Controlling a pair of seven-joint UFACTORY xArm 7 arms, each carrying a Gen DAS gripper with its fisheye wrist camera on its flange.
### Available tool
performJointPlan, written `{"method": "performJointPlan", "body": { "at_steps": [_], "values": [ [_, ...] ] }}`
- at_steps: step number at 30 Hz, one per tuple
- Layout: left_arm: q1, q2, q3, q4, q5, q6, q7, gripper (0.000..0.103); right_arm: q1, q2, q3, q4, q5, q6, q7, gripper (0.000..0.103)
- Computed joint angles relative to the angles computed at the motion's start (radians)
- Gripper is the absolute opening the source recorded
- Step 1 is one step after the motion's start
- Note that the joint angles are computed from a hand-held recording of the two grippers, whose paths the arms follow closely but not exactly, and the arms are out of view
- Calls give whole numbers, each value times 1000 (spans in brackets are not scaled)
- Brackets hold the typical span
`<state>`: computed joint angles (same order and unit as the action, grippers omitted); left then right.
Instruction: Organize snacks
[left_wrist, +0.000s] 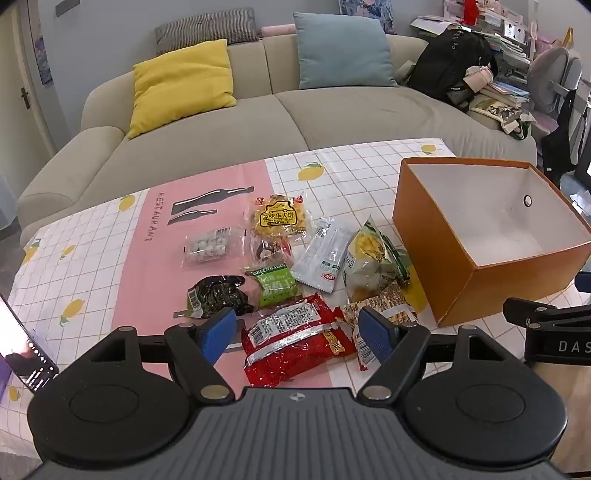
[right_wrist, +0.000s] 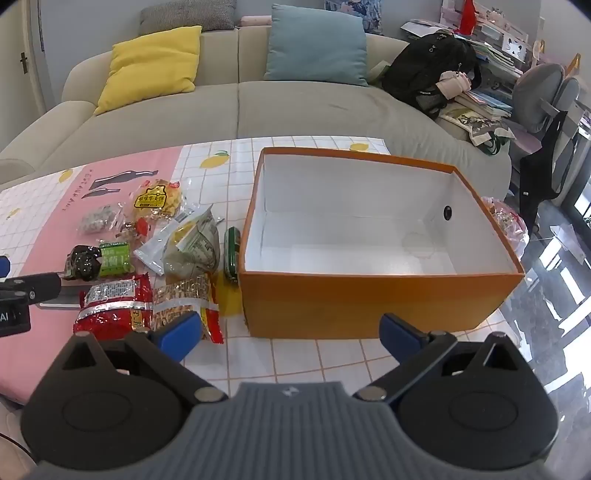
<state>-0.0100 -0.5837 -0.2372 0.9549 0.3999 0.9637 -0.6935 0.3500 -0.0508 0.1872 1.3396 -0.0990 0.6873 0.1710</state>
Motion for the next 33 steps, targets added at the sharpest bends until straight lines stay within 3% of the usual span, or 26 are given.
{"method": "performJointPlan", "body": {
  "at_steps": [8,33],
  "values": [
    [-6,-4,21,-18,-27,-22,6,83,2,-2,-1,-4,13,-9,-19,100],
    [-13,0,21,-1,-62,-18,15,81,4,0,1,11,-1,7,-8,100]
  ]
}}
